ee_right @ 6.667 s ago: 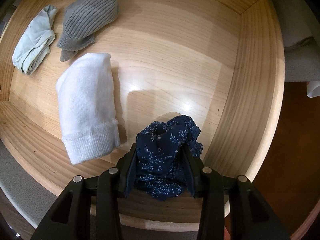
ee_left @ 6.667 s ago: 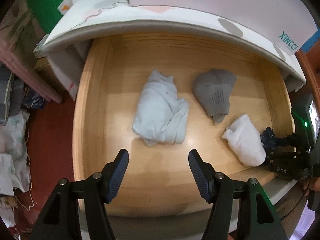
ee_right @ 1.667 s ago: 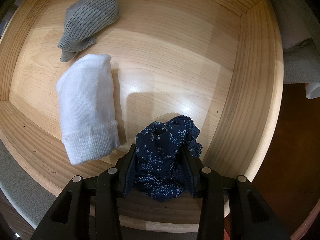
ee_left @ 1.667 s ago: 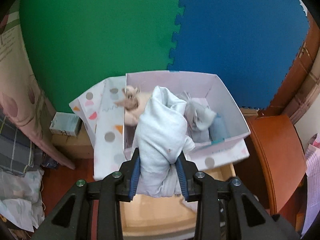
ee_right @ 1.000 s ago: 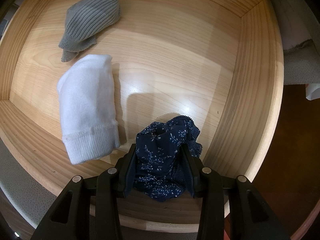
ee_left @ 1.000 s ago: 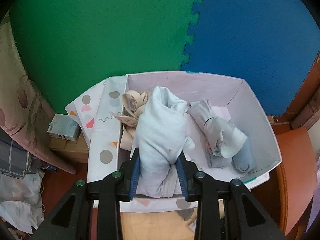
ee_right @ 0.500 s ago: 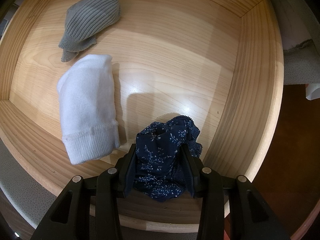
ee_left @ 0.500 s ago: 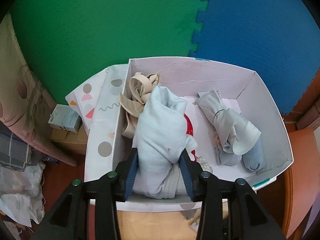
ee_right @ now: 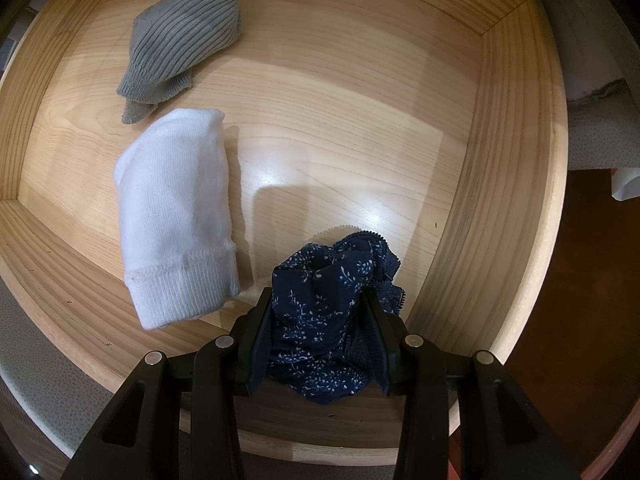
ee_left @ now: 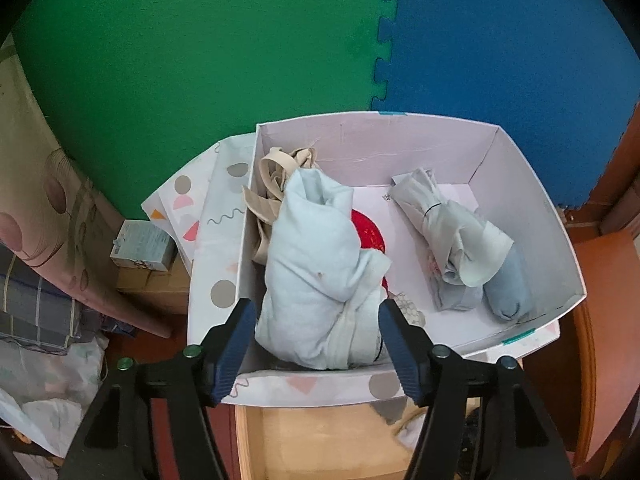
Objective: Take underwear out of drawer
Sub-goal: 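Move the empty left tool back over the open drawer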
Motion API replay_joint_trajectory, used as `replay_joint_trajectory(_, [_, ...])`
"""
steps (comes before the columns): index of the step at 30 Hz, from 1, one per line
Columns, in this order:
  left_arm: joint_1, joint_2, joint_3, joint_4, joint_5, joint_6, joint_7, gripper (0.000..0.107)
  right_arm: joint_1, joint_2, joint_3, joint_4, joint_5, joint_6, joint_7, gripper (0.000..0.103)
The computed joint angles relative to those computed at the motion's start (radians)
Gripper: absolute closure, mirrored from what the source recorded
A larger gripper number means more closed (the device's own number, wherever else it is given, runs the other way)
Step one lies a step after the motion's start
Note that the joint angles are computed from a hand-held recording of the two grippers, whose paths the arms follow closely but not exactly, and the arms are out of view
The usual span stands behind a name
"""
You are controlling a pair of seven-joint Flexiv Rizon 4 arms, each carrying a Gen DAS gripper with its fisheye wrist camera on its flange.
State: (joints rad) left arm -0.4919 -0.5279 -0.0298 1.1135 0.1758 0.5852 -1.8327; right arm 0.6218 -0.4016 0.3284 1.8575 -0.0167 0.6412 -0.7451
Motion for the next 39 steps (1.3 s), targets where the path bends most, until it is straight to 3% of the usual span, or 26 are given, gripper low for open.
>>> replay_joint_trajectory(14, [0.018,0.124,-0.021,0.155,-0.006,0.073,0.038,0.041,-0.001,0.002,-0.002,-0.004,0.000,-0.007,-0.003,0.065])
replay_joint_trajectory(30, [0.045,0.295,-0.035,0.476,0.064,0.337,-0.056,0.041,0.000,0.003,-0.002,-0.008,0.000,-0.013,-0.003,0.064])
replay_joint_trajectory(36, [0.079,0.302,-0.067,0.577,-0.042,0.335,-0.001,0.041,0.000,0.001,-0.003,-0.011,-0.001,-0.015,-0.004,0.064])
replay_joint_trajectory(39, [0.074,0.297,-0.060,0.606,-0.041,0.316,-0.031,0.041,0.001,0.002,-0.003,-0.011,-0.001,-0.016,-0.003,0.064])
